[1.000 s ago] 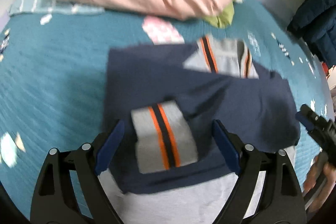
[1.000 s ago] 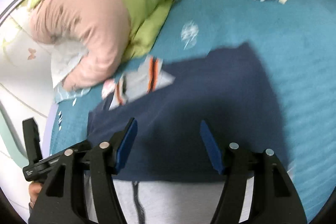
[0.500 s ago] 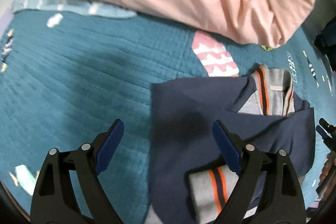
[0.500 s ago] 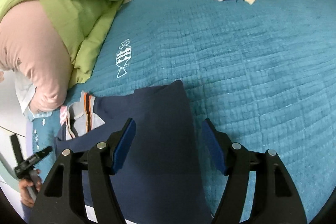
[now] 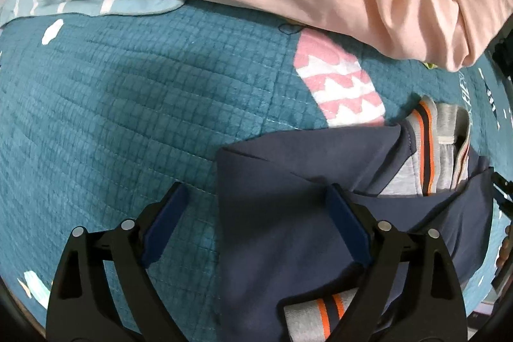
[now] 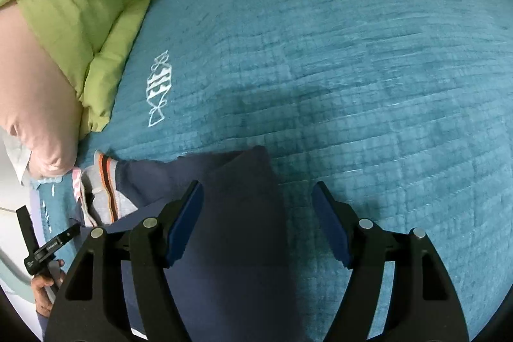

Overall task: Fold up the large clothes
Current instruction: 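Grasp the jacket hem with both tools, then lift the hem with both tools, fold it toward the collar, release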

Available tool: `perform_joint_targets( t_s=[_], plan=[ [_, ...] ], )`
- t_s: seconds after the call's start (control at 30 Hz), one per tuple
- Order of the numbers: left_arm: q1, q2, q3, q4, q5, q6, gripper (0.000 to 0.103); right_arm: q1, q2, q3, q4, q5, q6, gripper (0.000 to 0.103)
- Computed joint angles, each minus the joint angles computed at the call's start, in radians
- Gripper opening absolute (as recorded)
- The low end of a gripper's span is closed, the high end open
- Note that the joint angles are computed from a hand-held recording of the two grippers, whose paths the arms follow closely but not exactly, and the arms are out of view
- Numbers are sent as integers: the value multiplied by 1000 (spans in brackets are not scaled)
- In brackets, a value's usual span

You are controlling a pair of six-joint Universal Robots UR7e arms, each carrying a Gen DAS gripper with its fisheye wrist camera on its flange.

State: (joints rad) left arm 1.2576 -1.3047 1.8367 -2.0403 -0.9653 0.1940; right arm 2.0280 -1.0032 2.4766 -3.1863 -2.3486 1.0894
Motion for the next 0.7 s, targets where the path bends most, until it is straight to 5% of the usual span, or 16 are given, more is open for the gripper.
perform_joint_targets(
  t_s=[0.07, 0.2, 0.27, 0.33, 0.43, 0.53, 0.7],
  plan=[
    [-13, 15, 1, -5, 12, 6, 88, -7, 14, -8, -31, 19, -35, 67],
    [-19, 28, -4, -4, 27, 15, 86, -4, 29, -73, 124, 0, -19, 67],
    [-43, 14, 26, -10, 31, 3, 83, 6, 40, -92, 154, -24, -25, 56],
    [-56, 14, 39, -23, 21, 17, 73, 26, 43, -125, 272, -69, 9, 32],
    [-70, 11, 57, -50, 10, 61, 51, 48, 50, -134, 306, -101, 0, 17],
    [-87, 3, 80, -82, -5, 74, 25, 72, 54, -113, 238, -117, -20, 10],
    [-125, -44, 134, -138, -16, 115, 14, 156, 49, -179, 447, -203, 19, 8]
  ],
)
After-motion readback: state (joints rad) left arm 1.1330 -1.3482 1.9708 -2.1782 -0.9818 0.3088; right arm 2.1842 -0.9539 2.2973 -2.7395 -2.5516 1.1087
